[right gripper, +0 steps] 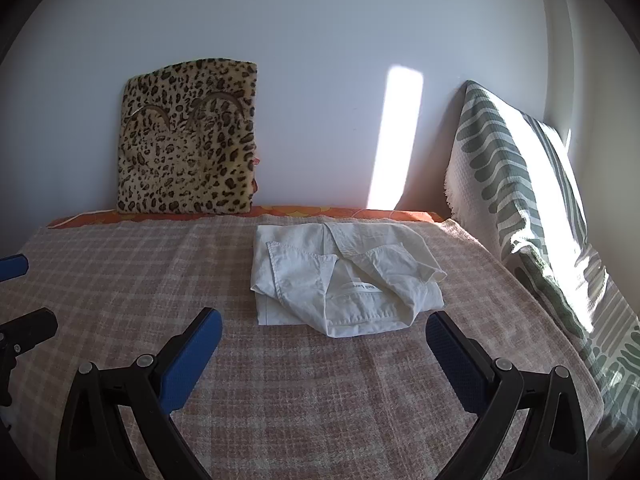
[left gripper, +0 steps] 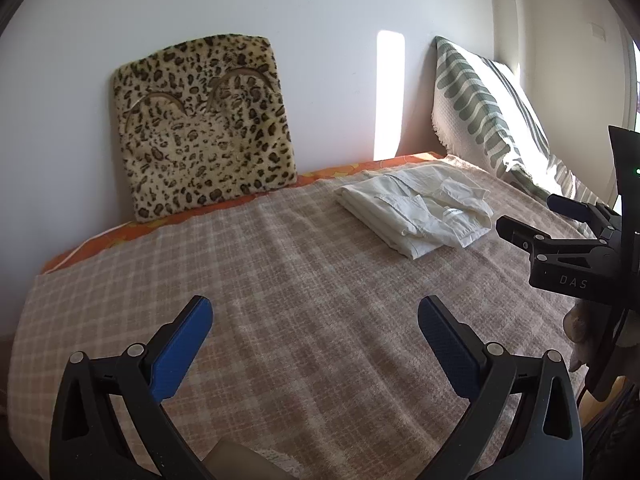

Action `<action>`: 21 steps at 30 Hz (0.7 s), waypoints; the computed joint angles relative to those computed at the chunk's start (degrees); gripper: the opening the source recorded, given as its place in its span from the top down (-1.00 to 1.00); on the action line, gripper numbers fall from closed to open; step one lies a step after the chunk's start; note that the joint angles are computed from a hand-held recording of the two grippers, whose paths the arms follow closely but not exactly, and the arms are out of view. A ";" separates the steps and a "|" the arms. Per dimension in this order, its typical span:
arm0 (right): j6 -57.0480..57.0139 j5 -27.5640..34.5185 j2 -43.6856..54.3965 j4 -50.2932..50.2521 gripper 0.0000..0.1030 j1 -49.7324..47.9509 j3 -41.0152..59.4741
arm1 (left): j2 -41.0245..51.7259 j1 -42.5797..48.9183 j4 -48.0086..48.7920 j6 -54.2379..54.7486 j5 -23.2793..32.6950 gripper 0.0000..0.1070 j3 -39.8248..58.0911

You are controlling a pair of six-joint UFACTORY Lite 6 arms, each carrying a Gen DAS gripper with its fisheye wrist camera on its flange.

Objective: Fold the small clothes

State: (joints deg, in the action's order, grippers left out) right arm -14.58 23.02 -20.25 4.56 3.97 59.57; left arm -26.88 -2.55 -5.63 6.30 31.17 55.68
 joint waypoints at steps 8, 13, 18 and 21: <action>1.50 0.18 0.53 -0.75 -1.00 -0.29 0.26 | -0.91 -0.68 2.12 -1.10 -0.55 -0.91 -0.52; 1.92 0.31 0.42 -1.70 -1.00 -0.10 -0.02 | -0.88 -1.00 2.41 -1.47 -0.38 -0.91 -0.51; 2.23 0.18 0.42 -1.95 -1.00 0.02 0.05 | -0.90 -0.84 2.22 -1.12 -0.56 -0.91 -0.61; 1.32 0.20 0.64 -1.28 -0.99 -0.22 0.21 | -0.82 -0.55 1.43 -0.27 -0.38 -0.91 -0.54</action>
